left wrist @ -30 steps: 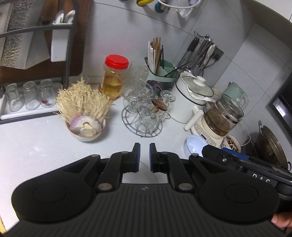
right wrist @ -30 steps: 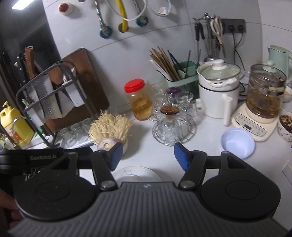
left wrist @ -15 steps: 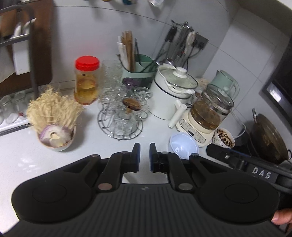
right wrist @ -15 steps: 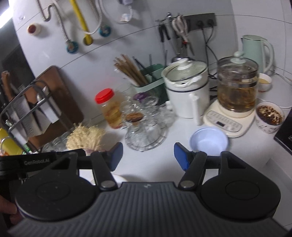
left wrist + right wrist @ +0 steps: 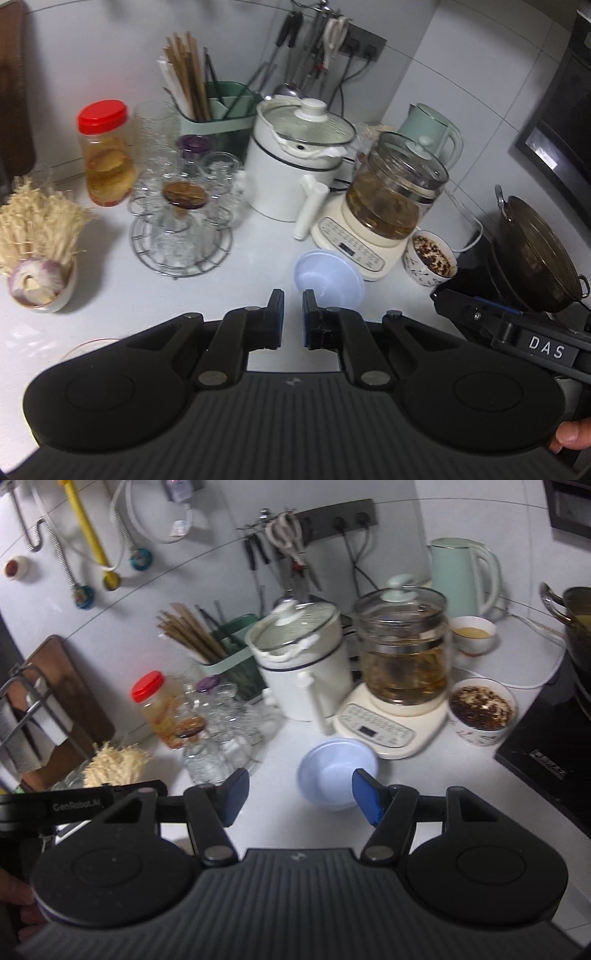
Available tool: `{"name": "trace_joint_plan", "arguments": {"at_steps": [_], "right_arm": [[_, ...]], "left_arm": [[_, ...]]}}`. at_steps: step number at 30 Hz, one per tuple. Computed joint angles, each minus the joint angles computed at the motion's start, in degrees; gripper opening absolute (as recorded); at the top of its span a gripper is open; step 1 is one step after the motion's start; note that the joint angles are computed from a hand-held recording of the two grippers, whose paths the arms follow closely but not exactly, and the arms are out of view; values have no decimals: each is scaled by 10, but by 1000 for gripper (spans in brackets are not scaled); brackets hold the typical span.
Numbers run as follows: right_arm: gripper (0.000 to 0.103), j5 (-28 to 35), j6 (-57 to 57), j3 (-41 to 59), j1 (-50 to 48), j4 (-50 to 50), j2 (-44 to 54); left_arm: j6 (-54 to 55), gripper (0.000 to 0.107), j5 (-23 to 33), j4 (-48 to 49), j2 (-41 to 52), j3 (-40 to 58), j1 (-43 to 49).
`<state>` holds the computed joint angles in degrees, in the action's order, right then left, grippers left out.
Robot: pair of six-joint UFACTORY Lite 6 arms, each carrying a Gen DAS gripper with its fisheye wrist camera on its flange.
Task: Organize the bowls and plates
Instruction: 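Move the left gripper toward the light blue bowl beside the kettle, then lower the open left gripper around the blue bowl rim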
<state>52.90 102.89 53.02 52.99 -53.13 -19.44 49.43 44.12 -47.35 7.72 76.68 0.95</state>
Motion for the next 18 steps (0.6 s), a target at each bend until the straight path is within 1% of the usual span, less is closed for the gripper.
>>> {"name": "trace_joint_plan", "arguments": {"at_steps": [4,6,7,9,13,16,18], "right_arm": [[65,-27,-13,-45,-43,11,-39],[65,-58,-25,-66,-80,30,-47],[65,-79,-33,-75,-99,41,-50],[65,-112,-45,-90,-130,54,-55],[65,-144,-64,-114,-176,60,-63],[65,-184,-90,-132,-226,78,-68],[65,-211,-110,-139,-257,88,-64]], "left_arm": [[-33,10,-26,19,17,10,-44],[-42,10,-36,24,23,16,-58],[-47,12,-41,28,28,21,-64],[-59,20,-48,40,42,32,-72],[-72,24,-56,53,83,63,-88],[-96,28,-65,72,119,90,-103],[-102,34,-67,69,145,109,-108]]}}
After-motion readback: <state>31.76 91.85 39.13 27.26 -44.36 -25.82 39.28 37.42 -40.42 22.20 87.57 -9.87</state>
